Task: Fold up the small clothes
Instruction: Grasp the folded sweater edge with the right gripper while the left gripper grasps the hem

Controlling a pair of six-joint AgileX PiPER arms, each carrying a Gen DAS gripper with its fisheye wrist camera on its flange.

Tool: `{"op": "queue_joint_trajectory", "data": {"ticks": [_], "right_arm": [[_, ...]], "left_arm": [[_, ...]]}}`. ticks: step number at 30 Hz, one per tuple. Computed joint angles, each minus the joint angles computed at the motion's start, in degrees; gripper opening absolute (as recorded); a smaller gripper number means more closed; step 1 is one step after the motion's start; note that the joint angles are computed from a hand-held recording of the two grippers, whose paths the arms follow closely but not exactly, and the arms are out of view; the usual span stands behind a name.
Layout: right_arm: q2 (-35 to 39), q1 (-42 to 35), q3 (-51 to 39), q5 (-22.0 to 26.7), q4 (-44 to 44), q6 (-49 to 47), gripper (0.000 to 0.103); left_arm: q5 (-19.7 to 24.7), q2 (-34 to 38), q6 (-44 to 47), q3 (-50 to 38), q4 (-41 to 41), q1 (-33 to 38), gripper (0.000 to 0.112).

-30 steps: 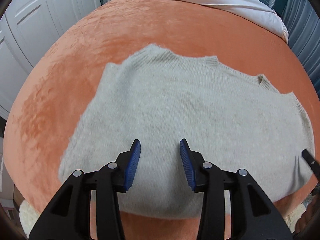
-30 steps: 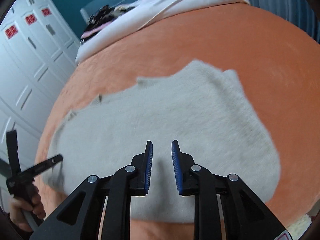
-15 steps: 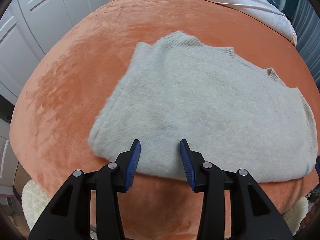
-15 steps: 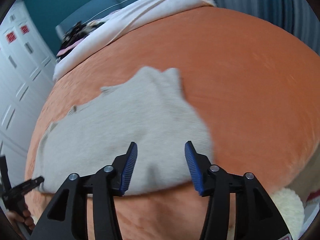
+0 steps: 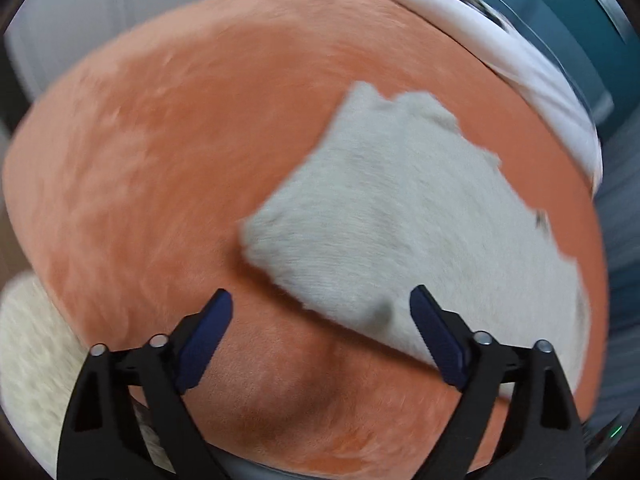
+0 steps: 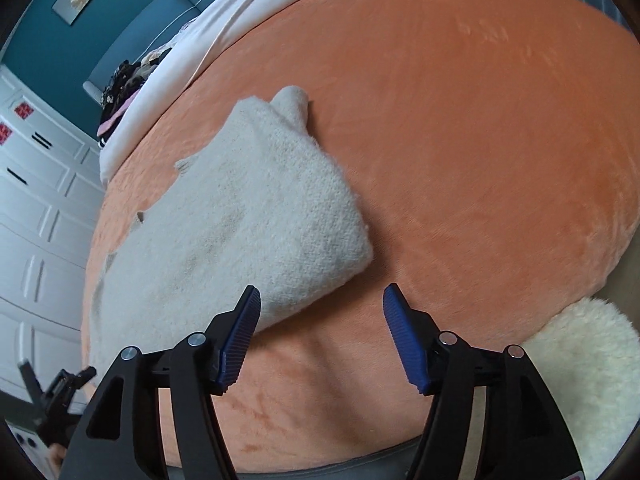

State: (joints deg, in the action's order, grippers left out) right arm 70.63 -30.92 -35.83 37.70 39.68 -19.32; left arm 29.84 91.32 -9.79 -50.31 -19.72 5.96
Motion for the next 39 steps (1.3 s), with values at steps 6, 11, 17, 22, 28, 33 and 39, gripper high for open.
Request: {"op": "queue_joint_trajectory", "data": {"ticks": [6,11,17,22,28,33,39], "right_arm": [[8.6,0.0,-3.5,0.5,12.3,-2.0,0.069],[12.4,3.0,-9.2,2.0,15.5,-1.4,0.013],[0.3,-5.8,-12.3,15.8,13.8,-2.4,0.009],[-6.4,-13.7,-5.5,23.2,-0.3,-4.0,0.008],[-8.7,-11.7,0.7,20.9,-8.3,-3.0,0.033],[-15.9,-4.7,-6.4,14.0,-20.6,9.0,0.066],[-3.9,9.0,-13.4,2.3,-24.9,14.2,0.067]], "left_arm": [[-0.2,5.9,13.1,-0.8,-19.2,6.3,0.094],[6.5,6.7,19.5,-5.4,-25.8,6.9,0.015],[19.9,-3.7,25.4,-2.3,-25.5,16.0,0.008],[24.8,-8.4,30.2,9.8,-19.6,22.5,0.008],[19.6,-12.0,33.0,14.9,-19.1,21.9,0.018],[17.7,-21.1,24.4,8.4,-11.0,15.1,0.063],[4.1,-15.3,10.5,0.1,-1.3,4.1,0.086]]}}
